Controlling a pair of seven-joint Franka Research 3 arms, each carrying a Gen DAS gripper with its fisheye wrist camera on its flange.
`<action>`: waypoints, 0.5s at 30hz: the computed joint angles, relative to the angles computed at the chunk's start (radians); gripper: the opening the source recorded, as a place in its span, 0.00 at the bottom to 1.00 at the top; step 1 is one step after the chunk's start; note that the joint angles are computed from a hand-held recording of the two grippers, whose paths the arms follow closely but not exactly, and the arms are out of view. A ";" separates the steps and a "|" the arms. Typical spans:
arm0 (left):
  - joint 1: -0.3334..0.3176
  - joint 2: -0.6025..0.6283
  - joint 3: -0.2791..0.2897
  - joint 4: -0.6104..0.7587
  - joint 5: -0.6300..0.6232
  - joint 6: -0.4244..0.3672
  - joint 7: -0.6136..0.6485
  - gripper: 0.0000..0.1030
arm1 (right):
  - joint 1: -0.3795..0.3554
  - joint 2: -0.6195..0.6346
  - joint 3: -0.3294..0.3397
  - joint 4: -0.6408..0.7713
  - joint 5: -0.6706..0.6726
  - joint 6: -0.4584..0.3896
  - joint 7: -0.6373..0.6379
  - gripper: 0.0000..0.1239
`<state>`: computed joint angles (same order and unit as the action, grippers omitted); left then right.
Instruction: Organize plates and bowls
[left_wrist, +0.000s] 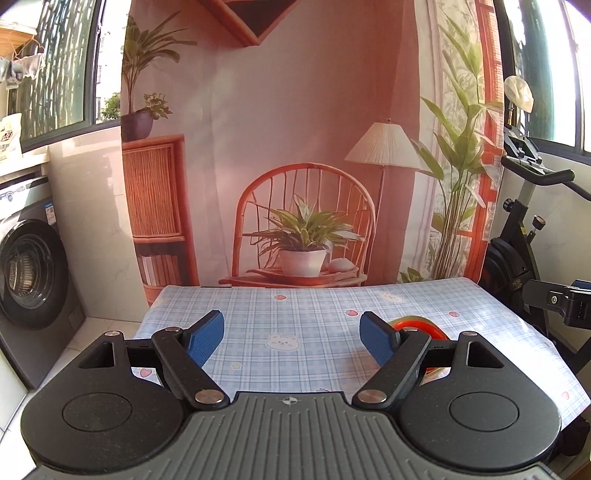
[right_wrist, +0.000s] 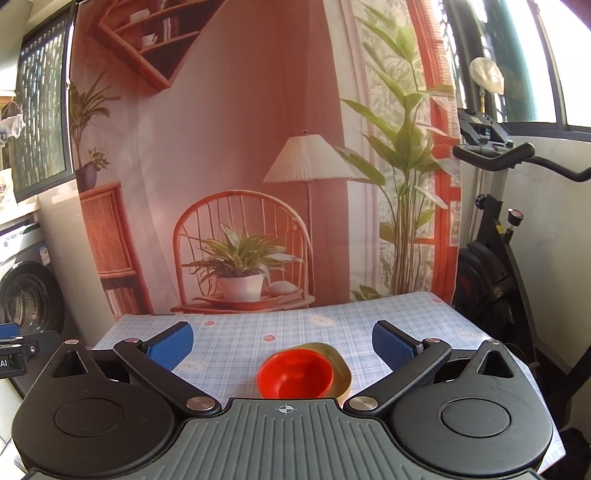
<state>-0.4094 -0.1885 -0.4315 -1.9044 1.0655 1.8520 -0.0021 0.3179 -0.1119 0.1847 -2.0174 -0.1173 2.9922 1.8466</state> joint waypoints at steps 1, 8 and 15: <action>-0.003 -0.003 -0.004 0.002 0.000 -0.007 0.000 0.80 | 0.006 -0.013 -0.002 -0.008 0.011 -0.002 -0.009 0.83; -0.031 -0.005 -0.040 0.023 0.029 -0.063 -0.006 0.80 | -0.019 -0.098 0.031 -0.060 0.016 0.006 -0.015 0.83; -0.038 -0.013 -0.038 0.030 0.017 -0.068 0.006 0.80 | -0.033 -0.142 0.046 -0.081 0.045 -0.013 -0.047 0.83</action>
<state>-0.4476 -0.2018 -0.4692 -1.8747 1.0822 1.7844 0.0042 0.2848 -0.2535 0.2310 -2.0989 -0.0722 2.9790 1.7992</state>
